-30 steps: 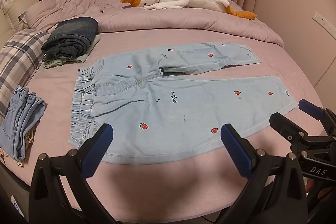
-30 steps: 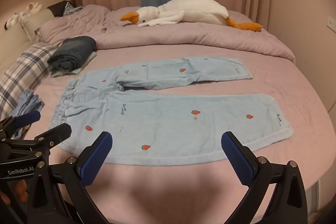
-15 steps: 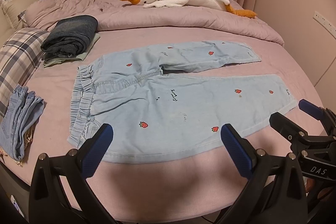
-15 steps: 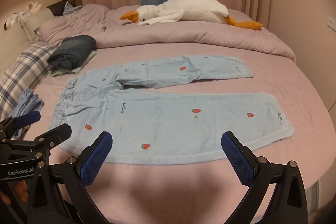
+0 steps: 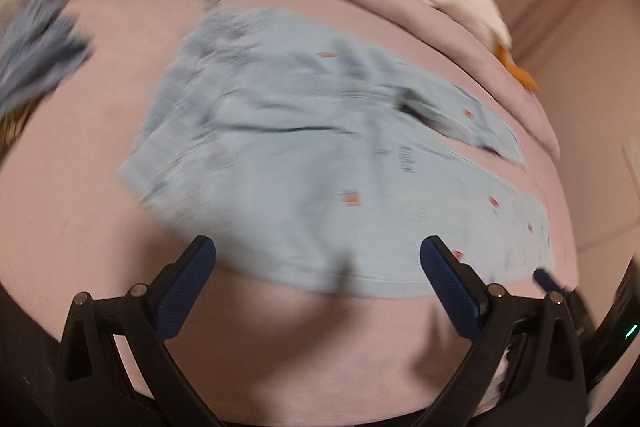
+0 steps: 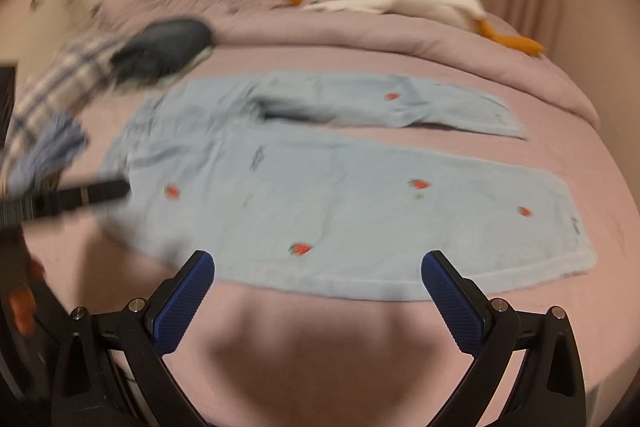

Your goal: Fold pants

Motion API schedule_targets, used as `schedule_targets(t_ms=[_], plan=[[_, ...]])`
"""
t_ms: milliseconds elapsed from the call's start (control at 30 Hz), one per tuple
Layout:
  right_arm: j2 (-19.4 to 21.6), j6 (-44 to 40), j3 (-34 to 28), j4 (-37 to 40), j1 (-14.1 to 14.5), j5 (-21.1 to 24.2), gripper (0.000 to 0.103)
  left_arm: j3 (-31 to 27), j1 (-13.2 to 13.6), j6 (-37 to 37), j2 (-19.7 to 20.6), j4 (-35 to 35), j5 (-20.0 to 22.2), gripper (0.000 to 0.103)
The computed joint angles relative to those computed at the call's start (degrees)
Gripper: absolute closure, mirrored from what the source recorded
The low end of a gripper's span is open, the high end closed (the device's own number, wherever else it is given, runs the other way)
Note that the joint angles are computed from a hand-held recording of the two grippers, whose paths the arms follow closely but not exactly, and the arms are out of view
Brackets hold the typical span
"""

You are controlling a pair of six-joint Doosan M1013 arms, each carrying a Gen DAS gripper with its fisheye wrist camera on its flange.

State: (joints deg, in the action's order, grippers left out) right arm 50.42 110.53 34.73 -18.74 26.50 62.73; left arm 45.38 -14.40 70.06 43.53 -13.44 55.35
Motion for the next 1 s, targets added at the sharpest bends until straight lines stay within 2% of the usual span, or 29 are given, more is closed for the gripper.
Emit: schedule_targets(t_ms=[33,67,133,167,200,267,367,400,467,533,567,600,633,667,733,833,933,1000], plan=[[0.96,-1.83,-2.69,2.42,0.05,5.61,0.000,1.16,0.67,-1.46,-0.37,-0.36,-0.40,0.001],[1.82,-4.15,-4.34,3.45,0.24,8.22,0.000,2.10,1.10,-2.65,-0.77,-0.55,-0.84,0.001],[2.73,-7.66,-4.95,1.99,0.70,7.25,0.000,4.22,2.14,-5.29,-1.55,-1.57,-2.26,0.001],[2.00,-8.87,-3.09,2.44,0.81,4.16,0.000,5.00,2.63,-6.22,-1.78,-2.81,-3.07,0.001],[1.66,-9.45,-0.57,-0.10,1.07,-1.15,0.000,5.72,3.09,-6.52,-1.88,-4.59,-4.00,0.002],[2.08,-13.54,0.32,-1.11,1.50,-5.51,0.000,6.43,3.64,-5.94,-1.72,-7.75,-5.32,0.002],[2.68,-18.85,0.65,-0.99,2.17,-10.05,0.003,7.03,3.51,-5.71,-1.45,-7.47,-9.08,0.003],[2.88,-20.56,0.64,-0.36,2.45,-11.01,0.009,6.62,3.37,-6.40,-1.24,-6.31,-9.84,0.007],[3.85,-23.33,-0.31,0.28,2.90,-12.06,0.022,4.00,3.37,-8.34,0.15,-3.95,-8.93,0.027],[3.78,-23.64,0.38,-0.48,3.35,-14.36,0.030,1.51,3.70,-11.05,1.65,-1.69,-6.21,0.061],[4.24,-23.92,-0.38,-1.02,3.52,-14.65,0.033,1.11,3.97,-11.08,1.94,-2.05,-6.00,0.064],[4.77,-24.31,-1.35,-0.65,3.67,-14.12,0.045,1.36,4.29,-10.06,1.90,-3.30,-6.25,0.068],[5.83,-26.65,-3.83,1.42,3.58,-12.27,0.064,1.57,4.50,-9.21,1.77,-4.03,-6.37,0.072],[6.39,-26.99,-4.78,1.43,3.88,-11.79,0.071,1.68,4.56,-8.28,1.65,-4.05,-6.56,0.074],[7.39,-27.57,-6.85,-0.05,4.51,-10.27,0.080,3.03,4.18,-8.05,0.64,-1.52,-8.04,0.077],[7.49,-28.54,-8.24,2.11,4.79,-8.37,0.083,6.58,3.99,-7.72,-1.69,1.01,-11.78,0.077],[7.39,-29.49,-9.09,5.70,4.76,-6.71,0.084,5.44,3.98,-8.15,-0.89,3.51,-9.49,0.076],[8.18,-29.74,-10.47,7.23,4.87,-4.27,0.084,3.57,4.15,-7.36,0.40,3.99,-5.62,0.069]])
